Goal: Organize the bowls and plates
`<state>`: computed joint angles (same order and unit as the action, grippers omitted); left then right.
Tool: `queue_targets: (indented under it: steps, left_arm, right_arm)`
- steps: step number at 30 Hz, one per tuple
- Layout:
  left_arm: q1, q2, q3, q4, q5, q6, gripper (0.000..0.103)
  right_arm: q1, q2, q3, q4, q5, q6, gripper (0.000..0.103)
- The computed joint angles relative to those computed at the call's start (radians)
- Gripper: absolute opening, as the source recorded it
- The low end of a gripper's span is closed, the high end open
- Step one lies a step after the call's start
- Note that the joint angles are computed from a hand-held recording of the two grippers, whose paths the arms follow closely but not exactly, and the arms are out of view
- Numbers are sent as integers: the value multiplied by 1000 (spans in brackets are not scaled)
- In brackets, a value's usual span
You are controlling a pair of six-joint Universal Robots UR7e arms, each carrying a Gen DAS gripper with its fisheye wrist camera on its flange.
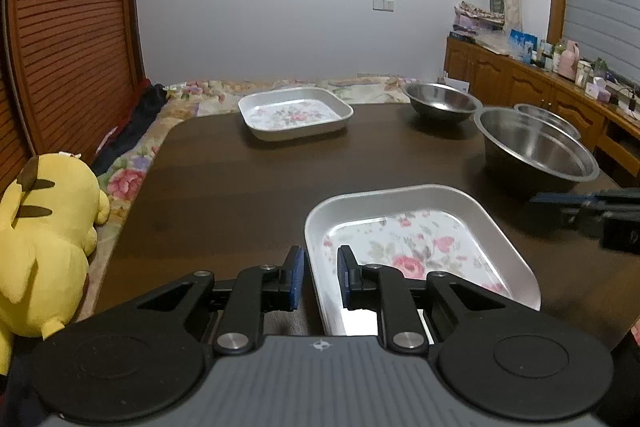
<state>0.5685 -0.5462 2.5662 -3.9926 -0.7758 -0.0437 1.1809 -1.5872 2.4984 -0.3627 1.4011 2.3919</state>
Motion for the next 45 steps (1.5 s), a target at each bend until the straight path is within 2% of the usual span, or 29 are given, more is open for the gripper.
queue_targets:
  steps: [5,11,13,16,17,18,20,25,31,35,39,45]
  left_arm:
    - [3,-19,-9,-4,-1,18,21]
    - [25,-52,-42,10,-14,68,29]
    - [44,-66,-64,20,-26,98,40]
    - [72,-83,-98,37,-48,133,46]
    - [85,-89,-112,46,-58,147,47]
    - [99,-95,-129,55,-68,165,50]
    - [126,-102,-162,74,-81,195,52]
    - [203,-129,-258,163,-129,237,51]
    - [282,-128,-399,287,-156,278,51]
    - [332,-108,-500,365,-179,300,48]
    - [372,-86,-573,435,-207,293,42]
    - [411,-39,-664,508,-213,294,39]
  right_arm:
    - [30,-47,-20,27,10,3,16]
    - [62,-76,-62,83,10,14,16]
    - [89,-68,-89,100,32,14,16]
    - [135,-40,-150,137,68,9,17]
    - [149,-29,-173,149,79,11,30]
    - [163,-15,-201,165,86,18,49]
    - [185,17,-257,201,98,29,56]
    - [248,130,-405,277,192,28,56]
    - [291,290,-597,420,269,37,55]
    - [303,400,-738,515,306,71,53]
    - [308,513,-886,606,357,108,45]
    - [309,628,-1028,693,434,127,40]
